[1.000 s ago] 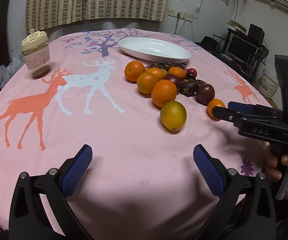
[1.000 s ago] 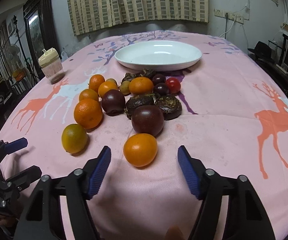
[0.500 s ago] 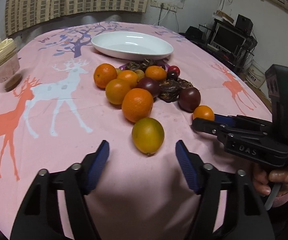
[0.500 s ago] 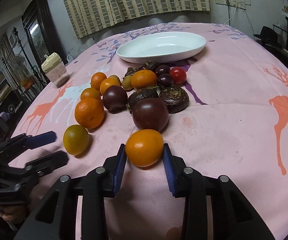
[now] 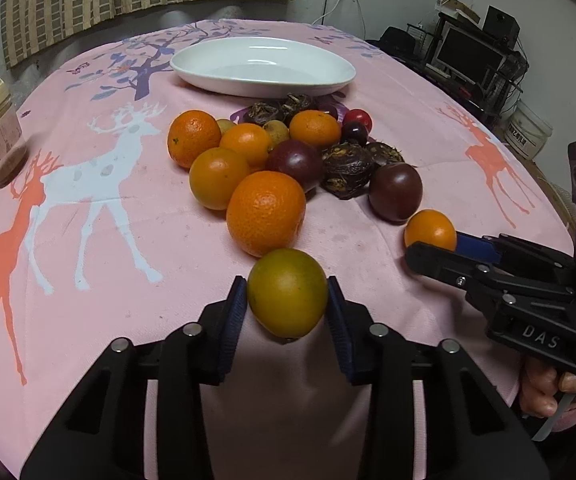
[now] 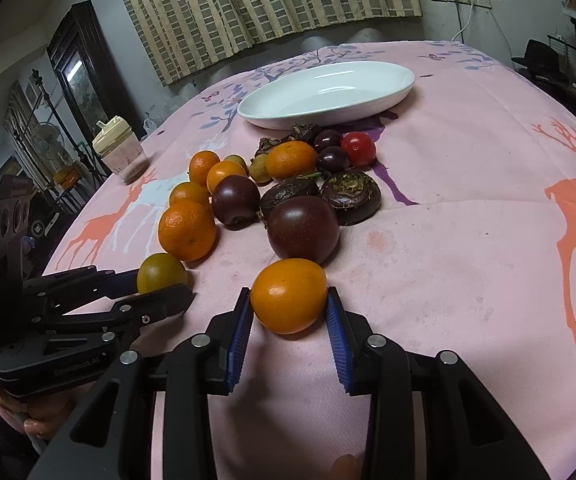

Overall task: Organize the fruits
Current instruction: 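Grasp the small orange fruit with the right tool while the left tool grasps the yellow citrus, then carry both fruits over the white plate and open both tools to release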

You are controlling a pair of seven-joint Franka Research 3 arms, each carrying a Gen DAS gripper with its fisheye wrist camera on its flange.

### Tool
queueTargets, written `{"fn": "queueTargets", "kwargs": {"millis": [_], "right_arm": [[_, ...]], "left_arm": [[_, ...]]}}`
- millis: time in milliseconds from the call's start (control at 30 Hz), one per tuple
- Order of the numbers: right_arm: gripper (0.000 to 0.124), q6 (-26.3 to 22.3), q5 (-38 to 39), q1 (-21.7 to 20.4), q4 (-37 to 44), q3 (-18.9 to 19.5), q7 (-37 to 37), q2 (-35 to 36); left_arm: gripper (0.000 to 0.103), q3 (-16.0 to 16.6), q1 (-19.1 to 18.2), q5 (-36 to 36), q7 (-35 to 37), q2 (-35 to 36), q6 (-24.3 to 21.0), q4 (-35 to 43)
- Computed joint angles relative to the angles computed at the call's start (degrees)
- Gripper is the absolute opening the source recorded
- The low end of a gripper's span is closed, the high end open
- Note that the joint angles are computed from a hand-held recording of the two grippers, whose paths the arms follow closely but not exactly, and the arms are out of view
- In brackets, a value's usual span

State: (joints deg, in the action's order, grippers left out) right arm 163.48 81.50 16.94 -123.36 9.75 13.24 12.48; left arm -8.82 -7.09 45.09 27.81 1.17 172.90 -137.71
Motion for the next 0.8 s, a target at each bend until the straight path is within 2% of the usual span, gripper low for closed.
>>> {"fn": "queueTargets", "kwargs": {"millis": [67,200,233,333,400,433,533,633,700,767,800], "right_arm": [[0.037,0.0,0.0,0.0,-0.1,0.0,-0.1,0.0],[0.037,0.8,0.1,0.3,-0.6,0.1,-1.6,-0.7],[0.037,0.1,-0.3,0.1,-0.7,-0.1,-1.4,-1.1],[0.037,-4.1,1.9,-1.1,1.2,-0.7,-2.8,-2.4],[0.037,-3.2,2.1,-0.8,4.8,-1.0,-3.2,-1.3],[0.037,-1.8,1.3,-0.5,7.7,-1.1,-2.4,0.3],[0.037,0.6,-10.3,0.9,18.3,-1.9,8.9,7.9],[0.037,0.7,-28.7,6.2,30.9,-7.8,27.8,17.8],[0.037,-1.2,-38.1,9.6,39.6,-12.8,37.7,24.5],[0.037,-4.9,-44.0,10.9,48.3,-15.7,44.8,30.8],[0.037,-6.5,-45.5,10.6,51.5,-15.8,46.6,32.8]], "left_arm": [[0.036,0.0,0.0,0.0,-0.2,-0.3,0.3,-0.3],[0.036,0.1,0.6,-10.1,8.6,-2.9,6.0,-4.3],[0.036,-0.1,1.4,-8.8,7.8,-3.7,6.9,-4.5],[0.036,-2.4,6.6,2.7,-1.0,-4.8,7.0,-1.5],[0.036,-2.7,8.9,11.6,-7.7,-3.2,6.7,3.5],[0.036,-1.9,8.7,12.8,-8.3,-1.7,6.5,6.2],[0.036,0.1,7.4,8.5,-3.2,5.4,4.3,16.1],[0.036,-3.0,9.8,-5.5,10.3,13.9,-1.0,26.4],[0.036,-6.1,12.1,-14.1,17.9,19.4,-5.1,32.8],[0.036,-6.2,11.7,-17.7,21.7,23.8,-9.4,38.6],[0.036,-5.3,10.7,-18.3,22.6,25.3,-10.9,40.6]]}}
